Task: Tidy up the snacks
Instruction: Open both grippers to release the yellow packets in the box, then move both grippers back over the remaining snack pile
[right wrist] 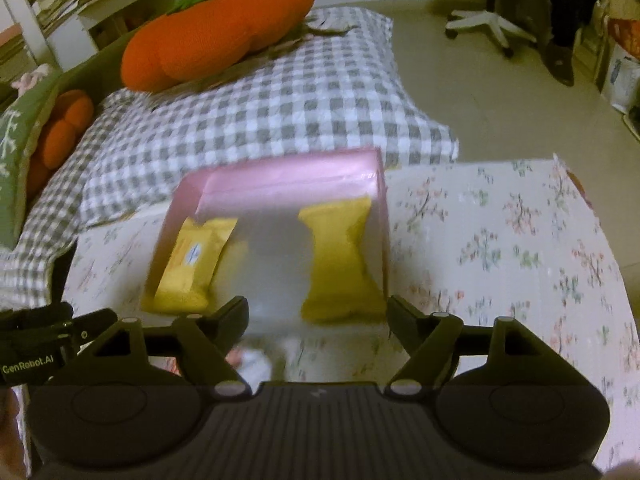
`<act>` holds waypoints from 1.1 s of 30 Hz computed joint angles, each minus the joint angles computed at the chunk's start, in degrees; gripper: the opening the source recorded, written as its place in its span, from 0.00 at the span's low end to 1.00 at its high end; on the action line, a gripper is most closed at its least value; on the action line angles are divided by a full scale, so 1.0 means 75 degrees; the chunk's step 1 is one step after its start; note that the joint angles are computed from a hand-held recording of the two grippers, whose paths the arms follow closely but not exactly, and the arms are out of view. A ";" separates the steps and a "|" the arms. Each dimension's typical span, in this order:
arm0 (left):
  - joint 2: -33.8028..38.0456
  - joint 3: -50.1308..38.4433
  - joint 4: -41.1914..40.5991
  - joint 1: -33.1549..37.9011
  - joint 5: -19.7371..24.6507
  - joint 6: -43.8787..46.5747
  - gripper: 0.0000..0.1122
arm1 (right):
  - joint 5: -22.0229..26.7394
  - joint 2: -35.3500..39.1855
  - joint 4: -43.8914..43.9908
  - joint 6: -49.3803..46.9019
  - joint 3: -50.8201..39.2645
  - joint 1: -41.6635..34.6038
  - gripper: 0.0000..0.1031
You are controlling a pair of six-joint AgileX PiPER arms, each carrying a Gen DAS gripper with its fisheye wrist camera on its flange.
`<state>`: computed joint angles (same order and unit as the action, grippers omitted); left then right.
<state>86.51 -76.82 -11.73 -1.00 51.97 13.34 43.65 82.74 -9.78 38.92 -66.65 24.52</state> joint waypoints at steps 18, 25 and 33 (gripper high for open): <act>-0.1762 0.1902 -0.0757 0.1004 0.0789 0.1903 0.78 | 0.1133 -0.1077 0.0142 0.0293 0.0726 0.1600 0.86; -0.1687 0.2229 -0.0824 0.1278 0.1046 0.2631 0.78 | 0.1388 -0.1054 0.0440 -0.0313 0.0909 0.1774 0.86; -0.1784 0.2512 -0.0582 0.1127 0.0977 0.2753 0.78 | 0.1731 -0.0974 0.0531 -0.0577 0.0921 0.1987 0.87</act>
<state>73.13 -57.98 -16.09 7.44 59.29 33.99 56.63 75.43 -5.80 34.59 -59.75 39.43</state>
